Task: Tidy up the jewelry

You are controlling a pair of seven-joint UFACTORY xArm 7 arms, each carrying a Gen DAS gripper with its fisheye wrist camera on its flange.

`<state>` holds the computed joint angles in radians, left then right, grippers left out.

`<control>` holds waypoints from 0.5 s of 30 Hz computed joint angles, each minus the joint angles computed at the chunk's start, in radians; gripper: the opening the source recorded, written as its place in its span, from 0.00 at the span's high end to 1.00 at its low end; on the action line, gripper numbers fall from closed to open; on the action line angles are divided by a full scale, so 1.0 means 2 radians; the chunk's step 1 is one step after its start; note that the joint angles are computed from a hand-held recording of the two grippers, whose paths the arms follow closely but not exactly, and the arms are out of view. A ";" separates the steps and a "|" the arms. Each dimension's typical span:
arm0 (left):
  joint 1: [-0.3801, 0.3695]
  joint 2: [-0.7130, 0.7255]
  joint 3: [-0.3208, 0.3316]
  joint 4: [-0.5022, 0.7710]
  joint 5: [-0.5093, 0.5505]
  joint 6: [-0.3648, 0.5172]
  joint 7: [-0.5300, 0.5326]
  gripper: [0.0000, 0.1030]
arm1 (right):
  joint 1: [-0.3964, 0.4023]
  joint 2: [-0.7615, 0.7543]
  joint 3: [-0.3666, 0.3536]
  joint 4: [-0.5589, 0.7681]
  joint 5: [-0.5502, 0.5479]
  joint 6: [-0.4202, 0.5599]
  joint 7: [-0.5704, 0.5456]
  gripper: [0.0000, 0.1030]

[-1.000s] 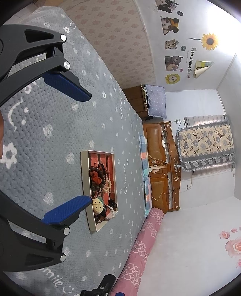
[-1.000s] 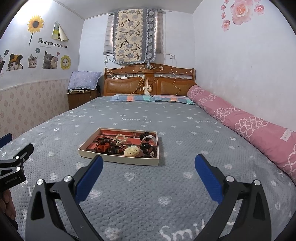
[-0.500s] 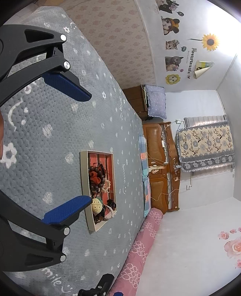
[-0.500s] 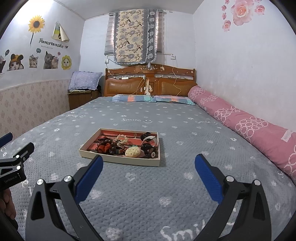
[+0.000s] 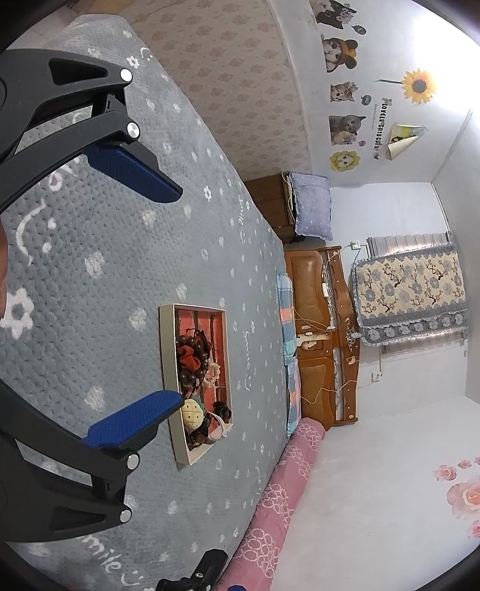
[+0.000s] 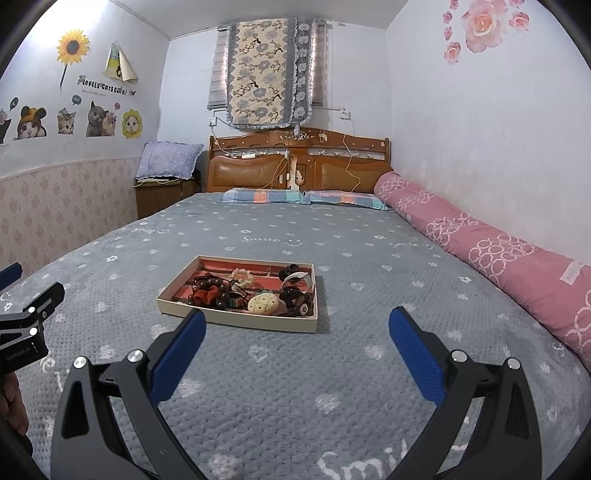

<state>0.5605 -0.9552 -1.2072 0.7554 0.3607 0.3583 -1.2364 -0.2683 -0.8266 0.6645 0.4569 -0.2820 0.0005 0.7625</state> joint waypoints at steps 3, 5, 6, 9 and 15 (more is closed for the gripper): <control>0.001 0.001 -0.002 0.002 -0.001 0.001 0.000 0.05 | 0.003 -0.002 -0.001 0.000 0.000 0.002 0.000 0.06; 0.001 0.001 -0.002 0.002 -0.002 0.001 -0.001 0.05 | 0.005 -0.003 -0.003 -0.001 -0.001 0.002 0.000 0.06; 0.003 0.001 -0.003 0.003 -0.002 0.001 0.000 0.05 | 0.005 -0.003 -0.003 -0.001 -0.001 0.003 0.000 0.06; 0.003 0.002 -0.004 0.003 -0.004 0.000 -0.001 0.05 | 0.007 -0.002 -0.004 -0.001 -0.002 0.004 0.000 0.06; 0.003 0.004 -0.004 0.005 -0.007 0.000 -0.002 0.05 | 0.003 -0.001 -0.002 0.002 -0.003 0.007 0.002 0.06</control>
<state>0.5666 -0.9472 -1.2146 0.7648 0.3473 0.3583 -1.2397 -0.2615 -0.8280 0.6614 0.4609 -0.2882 0.0147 0.7669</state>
